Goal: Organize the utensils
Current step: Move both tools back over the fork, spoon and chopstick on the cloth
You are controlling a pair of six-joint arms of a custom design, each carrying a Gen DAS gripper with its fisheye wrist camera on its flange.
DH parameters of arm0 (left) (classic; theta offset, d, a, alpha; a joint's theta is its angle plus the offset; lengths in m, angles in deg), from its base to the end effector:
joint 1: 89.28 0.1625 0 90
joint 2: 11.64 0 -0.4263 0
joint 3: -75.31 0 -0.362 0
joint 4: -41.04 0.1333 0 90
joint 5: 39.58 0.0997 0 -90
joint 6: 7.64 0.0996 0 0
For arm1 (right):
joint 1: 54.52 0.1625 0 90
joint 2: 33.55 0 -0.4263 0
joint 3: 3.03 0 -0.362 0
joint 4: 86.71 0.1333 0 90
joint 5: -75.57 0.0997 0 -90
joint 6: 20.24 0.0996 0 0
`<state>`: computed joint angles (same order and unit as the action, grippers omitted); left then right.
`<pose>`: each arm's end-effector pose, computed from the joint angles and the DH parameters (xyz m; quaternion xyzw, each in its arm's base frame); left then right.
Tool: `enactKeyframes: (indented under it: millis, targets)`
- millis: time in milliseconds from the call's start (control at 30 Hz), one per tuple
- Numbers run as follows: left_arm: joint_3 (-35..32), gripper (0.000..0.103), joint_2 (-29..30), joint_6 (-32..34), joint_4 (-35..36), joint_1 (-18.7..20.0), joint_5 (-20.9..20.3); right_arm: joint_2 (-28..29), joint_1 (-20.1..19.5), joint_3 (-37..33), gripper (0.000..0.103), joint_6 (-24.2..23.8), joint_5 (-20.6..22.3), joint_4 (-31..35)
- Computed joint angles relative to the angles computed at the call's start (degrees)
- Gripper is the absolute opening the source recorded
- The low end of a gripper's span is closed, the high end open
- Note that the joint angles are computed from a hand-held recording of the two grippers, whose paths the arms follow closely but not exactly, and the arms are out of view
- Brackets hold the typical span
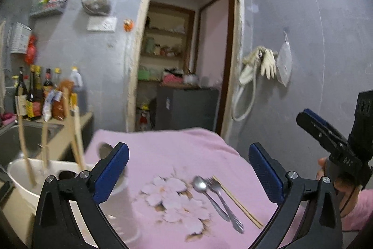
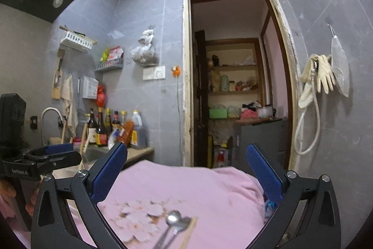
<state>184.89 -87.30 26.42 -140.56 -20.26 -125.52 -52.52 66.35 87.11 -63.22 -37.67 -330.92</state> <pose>-0.0635 -0.5575 0.4046 0.3893 0.7843 -0.4754 0.0857 0.4003 -0.4864 0.0463 0.3339 -0.6665 0.6298 0.2185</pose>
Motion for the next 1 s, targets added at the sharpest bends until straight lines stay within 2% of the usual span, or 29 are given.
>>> enactKeyframes:
  millis: [233, 467, 567, 633, 700, 867, 1000]
  targets:
    - [-1.3, 0.101, 3.3, -1.8, 7.1, -1.0, 4.1, -1.9, -1.8, 3.6, 0.103, 0.7, -2.9, 1.0]
    - [-6.1, 0.100, 7.1, -6.8, 18.1, -0.9, 8.8, -4.3, -3.9, 6.8, 0.102, 5.7, -5.4, 7.5]
    - [-8.0, 0.100, 8.5, -8.3, 21.1, -0.6, 10.4, -5.2, -4.6, 7.5, 0.095, 8.0, -6.2, 11.0]
    - [-9.2, 0.098, 9.4, -9.1, 23.2, -0.4, 11.3, -5.7, -5.0, 7.6, 0.086, 9.7, -7.5, 14.6]
    - [-10.2, 0.095, 10.2, -9.8, 25.0, -0.2, 11.8, -6.2, -5.4, 7.7, 0.082, 11.4, -8.4, 18.3]
    - [-15.4, 0.069, 12.7, -13.7, 33.5, 0.6, 12.9, -7.2, -6.2, 7.6, 0.062, 14.7, -10.2, 27.2]
    - [-19.1, 0.056, 14.2, -16.4, 39.0, 1.6, 12.5, -7.9, -6.5, 7.0, 0.048, 17.1, -10.7, 34.5]
